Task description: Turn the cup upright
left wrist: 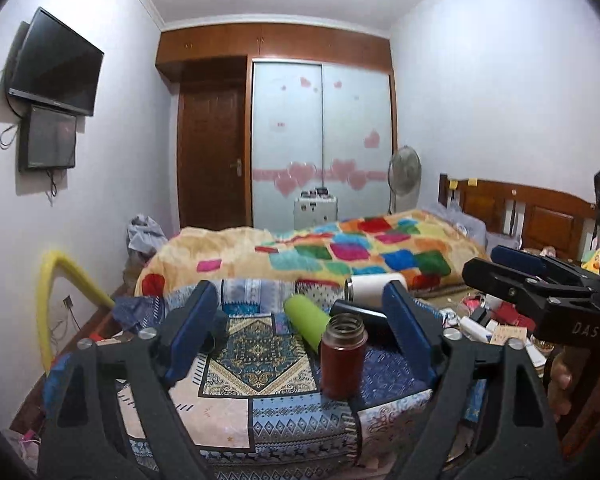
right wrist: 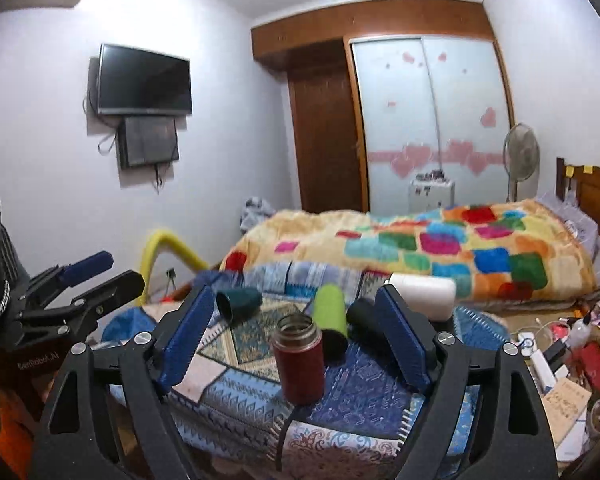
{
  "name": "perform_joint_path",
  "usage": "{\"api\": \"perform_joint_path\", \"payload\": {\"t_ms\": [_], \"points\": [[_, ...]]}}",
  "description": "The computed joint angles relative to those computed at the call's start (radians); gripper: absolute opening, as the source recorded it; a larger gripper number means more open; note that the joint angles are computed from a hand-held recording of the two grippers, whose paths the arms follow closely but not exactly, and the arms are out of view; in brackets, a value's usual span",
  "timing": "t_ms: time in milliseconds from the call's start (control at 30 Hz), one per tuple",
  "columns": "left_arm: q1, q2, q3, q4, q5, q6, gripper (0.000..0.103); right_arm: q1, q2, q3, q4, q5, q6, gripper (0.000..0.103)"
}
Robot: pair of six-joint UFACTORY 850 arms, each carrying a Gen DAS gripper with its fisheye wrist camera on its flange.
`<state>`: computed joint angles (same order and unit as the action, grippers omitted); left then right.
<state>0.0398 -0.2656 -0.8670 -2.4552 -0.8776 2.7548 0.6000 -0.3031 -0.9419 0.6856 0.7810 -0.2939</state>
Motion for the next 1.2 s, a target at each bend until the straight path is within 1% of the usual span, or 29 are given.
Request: {"api": "perform_joint_path", "payload": {"t_ms": [100,200,267,333,400,867,1200], "points": [[0.004,0.028,0.035,-0.022,-0.031,0.019,0.092,0.022,0.011,0.018,0.032,0.048,-0.021,0.085],[0.002,0.052,0.065,-0.053,-0.052,0.046,0.096,0.035,0.014,0.026,0.047,0.071,-0.026,0.087],[0.001,0.06,0.078,-0.075,-0.065,0.066,0.1,0.044,0.015,0.031,0.059,0.087,-0.032,0.092],[0.002,0.067,0.09,-0.08,-0.072,0.073,0.102,0.056,0.012,0.035,0.08,0.122,-0.037,0.101],[0.002,0.074,0.099,-0.086,-0.074,0.078,0.102,0.064,0.017,0.045,0.095,0.144,-0.041,0.103],[0.015,0.079,0.117,-0.115,-0.092,0.079,0.103,0.095,0.016,0.055,0.146,0.185,-0.075,0.103],[0.02,0.074,0.113,-0.11,-0.093,0.076,0.103,0.094,0.019,0.057,0.146,0.189,-0.072,0.103]]}}
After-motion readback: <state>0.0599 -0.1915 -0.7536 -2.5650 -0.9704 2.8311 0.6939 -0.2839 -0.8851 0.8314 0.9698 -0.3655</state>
